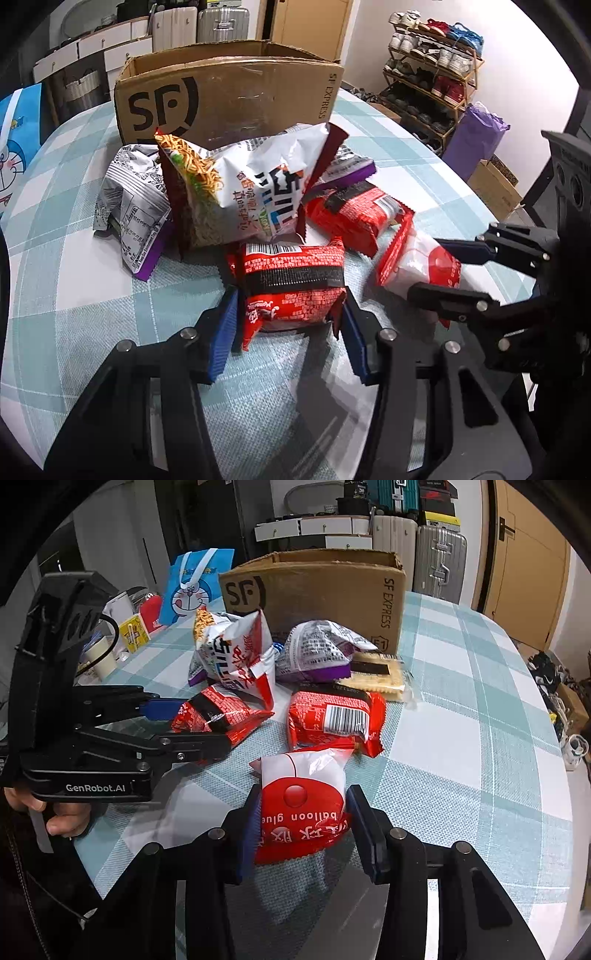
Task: Organize snacks
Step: 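Grasp the red wafer pack with the left tool while the right tool grasps the red-white balloon bag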
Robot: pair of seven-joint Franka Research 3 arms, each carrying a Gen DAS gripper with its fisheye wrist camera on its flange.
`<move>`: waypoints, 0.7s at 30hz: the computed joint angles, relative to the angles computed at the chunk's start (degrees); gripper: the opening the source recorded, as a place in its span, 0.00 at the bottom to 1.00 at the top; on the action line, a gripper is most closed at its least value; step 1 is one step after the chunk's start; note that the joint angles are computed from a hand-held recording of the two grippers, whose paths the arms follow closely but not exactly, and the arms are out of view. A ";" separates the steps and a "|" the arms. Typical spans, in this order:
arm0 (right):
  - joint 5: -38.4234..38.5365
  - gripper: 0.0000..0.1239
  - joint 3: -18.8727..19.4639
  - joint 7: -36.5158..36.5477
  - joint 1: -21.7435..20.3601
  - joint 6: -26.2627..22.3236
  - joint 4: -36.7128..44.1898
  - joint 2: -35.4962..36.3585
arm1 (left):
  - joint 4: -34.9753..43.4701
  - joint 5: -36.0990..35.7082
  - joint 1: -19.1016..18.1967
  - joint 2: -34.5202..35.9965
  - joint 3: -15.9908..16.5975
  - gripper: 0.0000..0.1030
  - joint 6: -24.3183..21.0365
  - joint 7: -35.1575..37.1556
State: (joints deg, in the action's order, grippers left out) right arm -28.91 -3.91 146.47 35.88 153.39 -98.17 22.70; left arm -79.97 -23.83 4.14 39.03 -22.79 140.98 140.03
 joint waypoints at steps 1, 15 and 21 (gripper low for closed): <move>-0.12 0.36 -0.01 0.00 -0.01 0.61 -0.27 -0.21 | -0.97 -0.73 0.78 -0.60 -0.53 0.47 0.06 0.79; -7.14 0.36 -2.55 7.94 1.47 6.61 -1.95 -2.10 | -4.52 -7.74 3.40 -4.11 -1.32 0.46 -0.03 7.77; -7.15 0.36 -2.29 7.92 1.14 7.36 -1.68 -1.72 | -7.70 -11.91 4.74 -5.92 -1.64 0.46 0.92 11.44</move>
State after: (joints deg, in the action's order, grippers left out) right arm -36.06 -6.20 154.39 37.02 160.75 -99.86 20.98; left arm -87.67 -35.74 8.88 33.11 -24.43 141.91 151.47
